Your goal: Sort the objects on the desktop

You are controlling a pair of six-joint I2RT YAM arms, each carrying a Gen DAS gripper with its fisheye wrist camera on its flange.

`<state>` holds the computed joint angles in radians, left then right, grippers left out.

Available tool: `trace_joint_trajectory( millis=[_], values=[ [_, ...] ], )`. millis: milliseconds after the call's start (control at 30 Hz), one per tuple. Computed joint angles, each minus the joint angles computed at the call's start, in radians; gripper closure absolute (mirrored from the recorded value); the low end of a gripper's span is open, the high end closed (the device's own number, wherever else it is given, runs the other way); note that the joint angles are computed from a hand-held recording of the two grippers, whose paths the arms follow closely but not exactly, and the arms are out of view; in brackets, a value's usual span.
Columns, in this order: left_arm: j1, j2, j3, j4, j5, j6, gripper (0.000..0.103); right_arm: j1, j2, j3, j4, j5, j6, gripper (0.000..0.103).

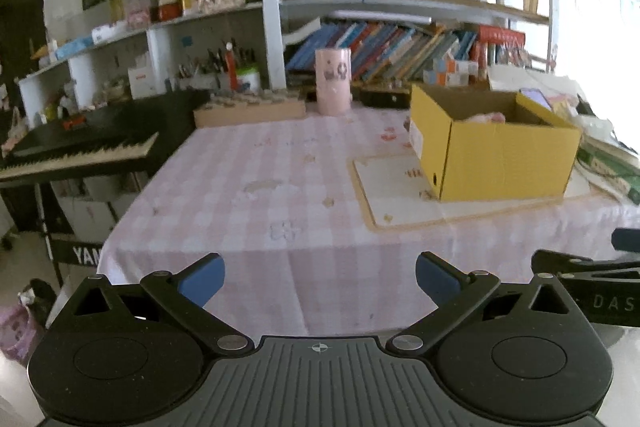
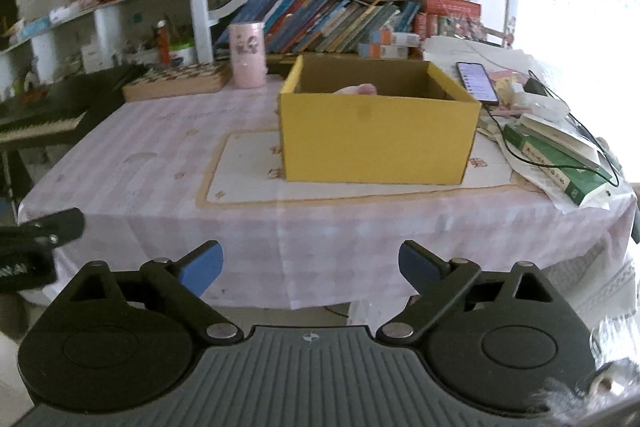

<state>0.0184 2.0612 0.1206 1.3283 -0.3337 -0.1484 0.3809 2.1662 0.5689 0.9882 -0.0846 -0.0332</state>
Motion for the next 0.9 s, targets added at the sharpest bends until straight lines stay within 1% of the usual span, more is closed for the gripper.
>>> trace_joint_trajectory(
  millis=[67, 267, 467, 533, 900],
  values=[
    [0.004, -0.002, -0.006, -0.012, -0.002, -0.007, 0.000, 0.012, -0.003, -0.012, 0.002, 0.004, -0.001, 0.004],
    [0.041, 0.039, -0.040, 0.043, 0.025, -0.032, 0.000, 0.037, -0.003, -0.029, -0.016, 0.021, 0.019, 0.002],
    [0.062, 0.040, -0.055, 0.041, 0.053, -0.034, 0.000, 0.046, -0.007, -0.032, -0.039, 0.039, 0.039, 0.001],
    [0.069, 0.050, -0.061, 0.060, 0.065, -0.031, 0.000, 0.051, -0.009, -0.034, -0.043, 0.044, 0.038, 0.000],
    [0.061, 0.048, -0.059, 0.054, 0.058, -0.025, 0.000, 0.050, -0.016, -0.031, -0.066, 0.043, 0.034, 0.000]
  ],
)
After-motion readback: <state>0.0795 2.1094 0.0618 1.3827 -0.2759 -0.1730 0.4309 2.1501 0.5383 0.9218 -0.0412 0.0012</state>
